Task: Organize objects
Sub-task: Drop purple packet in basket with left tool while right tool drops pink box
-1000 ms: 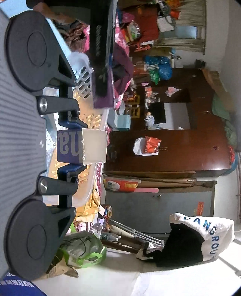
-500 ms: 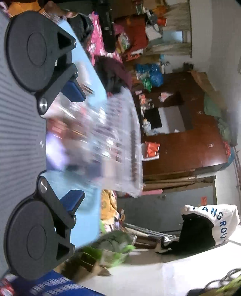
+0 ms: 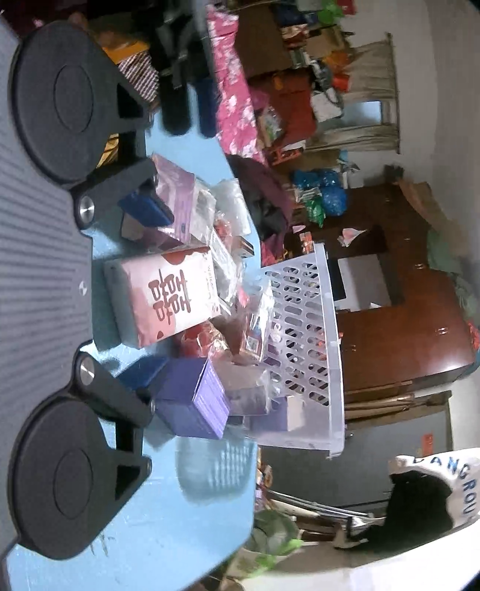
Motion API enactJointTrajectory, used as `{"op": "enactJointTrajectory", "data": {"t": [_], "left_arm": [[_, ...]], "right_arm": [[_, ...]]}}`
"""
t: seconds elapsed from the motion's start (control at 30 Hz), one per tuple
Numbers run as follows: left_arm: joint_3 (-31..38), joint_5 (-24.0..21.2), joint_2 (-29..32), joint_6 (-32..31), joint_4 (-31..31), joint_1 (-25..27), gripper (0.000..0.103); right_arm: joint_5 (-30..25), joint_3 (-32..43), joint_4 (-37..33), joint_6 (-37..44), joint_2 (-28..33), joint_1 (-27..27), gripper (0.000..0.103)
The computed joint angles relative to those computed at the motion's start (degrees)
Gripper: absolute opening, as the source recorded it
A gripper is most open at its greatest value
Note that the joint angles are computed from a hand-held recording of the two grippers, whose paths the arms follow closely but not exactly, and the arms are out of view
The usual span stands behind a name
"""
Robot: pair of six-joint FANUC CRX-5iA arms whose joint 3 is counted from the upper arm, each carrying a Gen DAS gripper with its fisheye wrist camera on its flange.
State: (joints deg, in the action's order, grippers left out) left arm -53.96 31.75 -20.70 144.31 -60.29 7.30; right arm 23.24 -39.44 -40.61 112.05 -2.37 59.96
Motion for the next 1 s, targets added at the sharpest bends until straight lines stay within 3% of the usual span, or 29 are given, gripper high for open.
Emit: {"op": "enactJointTrajectory", "data": {"t": [0.03, 0.1, 0.17, 0.23, 0.3, 0.37, 0.4, 0.6, 0.77, 1.0], "left_arm": [[0.16, -0.18, 1.14, -2.06, 1.25, -0.73, 0.101], [-0.18, -0.33, 3.05, -8.16, 5.47, -1.82, 0.101], [-0.27, -0.34, 4.61, -12.5, 8.65, -2.66, 0.101], [0.38, -1.61, 6.09, -14.59, 10.82, -4.0, 0.1], [0.68, -2.13, 7.5, -17.6, 13.34, -4.76, 0.093], [0.07, -2.83, 8.25, -21.99, 17.36, -5.16, 0.073], [0.34, -2.87, 8.46, -21.19, 16.32, -5.22, 0.067], [-3.62, 2.1, 5.61, -25.0, 17.83, -2.51, 0.065], [-4.77, 3.97, 2.4, -21.33, 14.52, 0.34, 0.065], [-3.21, 3.47, 1.9, -14.76, 10.04, 2.01, 0.064]], "right_arm": [[0.03, -0.81, 2.01, -2.73, -0.24, 0.04, 0.071], [-0.81, -0.98, -0.64, 0.31, -1.39, -0.2, 0.061], [-0.64, -1.43, -1.15, 0.84, -1.85, -0.08, 0.061], [-4.08, 1.0, -5.65, 8.04, -1.35, -1.38, 0.061], [-4.4, 2.58, -8.75, 12.51, -0.32, -1.6, 0.061], [-3.63, 2.91, -8.92, 12.85, 0.28, -1.36, 0.061], [-3.63, 2.99, -9.01, 12.89, 0.4, -1.4, 0.06], [-2.21, 2.19, -8.78, 12.7, -0.19, -0.86, 0.059], [-0.45, 1.15, -8.85, 11.67, -1.7, -0.46, 0.058], [-2.22, 1.99, -10.0, 13.15, -1.94, -1.56, 0.057]]}}
